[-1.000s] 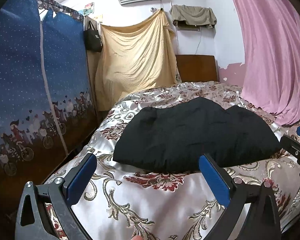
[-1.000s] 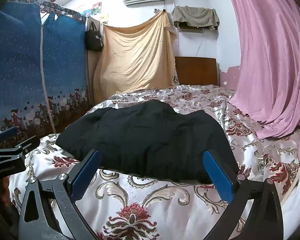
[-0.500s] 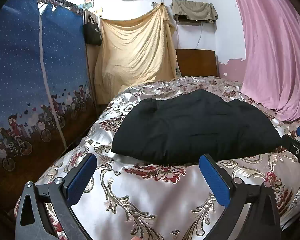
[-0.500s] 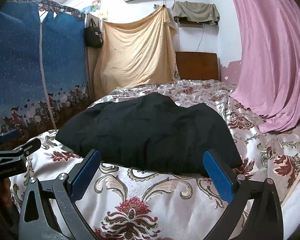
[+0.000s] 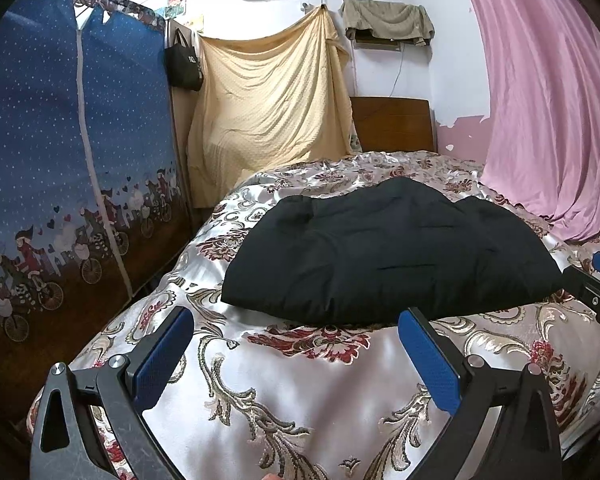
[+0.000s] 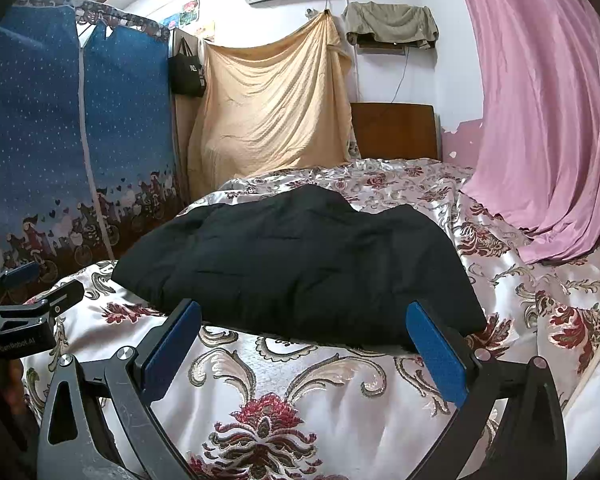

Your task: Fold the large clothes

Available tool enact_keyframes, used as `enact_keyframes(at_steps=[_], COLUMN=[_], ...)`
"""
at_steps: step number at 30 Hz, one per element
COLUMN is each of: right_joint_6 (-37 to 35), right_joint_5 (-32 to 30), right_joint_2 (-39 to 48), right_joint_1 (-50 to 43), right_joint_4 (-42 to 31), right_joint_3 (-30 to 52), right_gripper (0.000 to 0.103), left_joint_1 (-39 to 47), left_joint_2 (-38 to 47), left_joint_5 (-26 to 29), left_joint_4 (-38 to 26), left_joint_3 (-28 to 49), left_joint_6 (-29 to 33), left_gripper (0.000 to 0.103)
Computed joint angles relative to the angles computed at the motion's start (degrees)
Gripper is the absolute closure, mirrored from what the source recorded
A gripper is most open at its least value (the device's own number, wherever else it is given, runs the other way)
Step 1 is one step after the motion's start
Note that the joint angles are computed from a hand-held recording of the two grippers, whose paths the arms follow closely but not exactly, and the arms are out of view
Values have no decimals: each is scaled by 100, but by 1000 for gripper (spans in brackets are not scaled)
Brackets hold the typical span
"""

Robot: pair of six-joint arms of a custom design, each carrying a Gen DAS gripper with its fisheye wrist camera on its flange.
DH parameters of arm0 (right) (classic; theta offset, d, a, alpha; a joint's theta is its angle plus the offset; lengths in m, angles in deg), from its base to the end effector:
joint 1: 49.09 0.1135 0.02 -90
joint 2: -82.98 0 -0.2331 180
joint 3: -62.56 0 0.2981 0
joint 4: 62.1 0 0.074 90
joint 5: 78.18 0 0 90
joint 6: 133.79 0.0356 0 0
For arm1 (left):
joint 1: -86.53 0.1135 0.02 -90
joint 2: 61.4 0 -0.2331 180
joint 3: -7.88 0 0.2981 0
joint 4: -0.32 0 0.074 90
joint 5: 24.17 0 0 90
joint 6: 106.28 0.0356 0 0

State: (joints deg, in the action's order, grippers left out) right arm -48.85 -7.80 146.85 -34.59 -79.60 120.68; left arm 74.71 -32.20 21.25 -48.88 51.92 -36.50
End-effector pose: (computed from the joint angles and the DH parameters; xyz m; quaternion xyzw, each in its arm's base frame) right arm 0.2998 0.0899 0.2505 -0.2321 0.7950 0.1864 0.5285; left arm 0.1879 -0.0138 0.2475 -0.2365 0.8032 0.2033 0.5076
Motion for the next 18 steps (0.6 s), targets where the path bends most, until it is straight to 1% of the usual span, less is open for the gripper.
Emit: enact_keyframes(at_steps=[18], right_joint_6=[82], right_joint_5=[106], right_joint_2=[-53], right_joint_1=[112], right_joint_4=[-1], right_joint_3=[-95], right_gripper=[2], left_joint_1=[10], left_joint_2=[-14], left_joint_5=[-12], left_joint_4=[54], left_joint_3=[-73], left_joint_6=[33], left_gripper=[0])
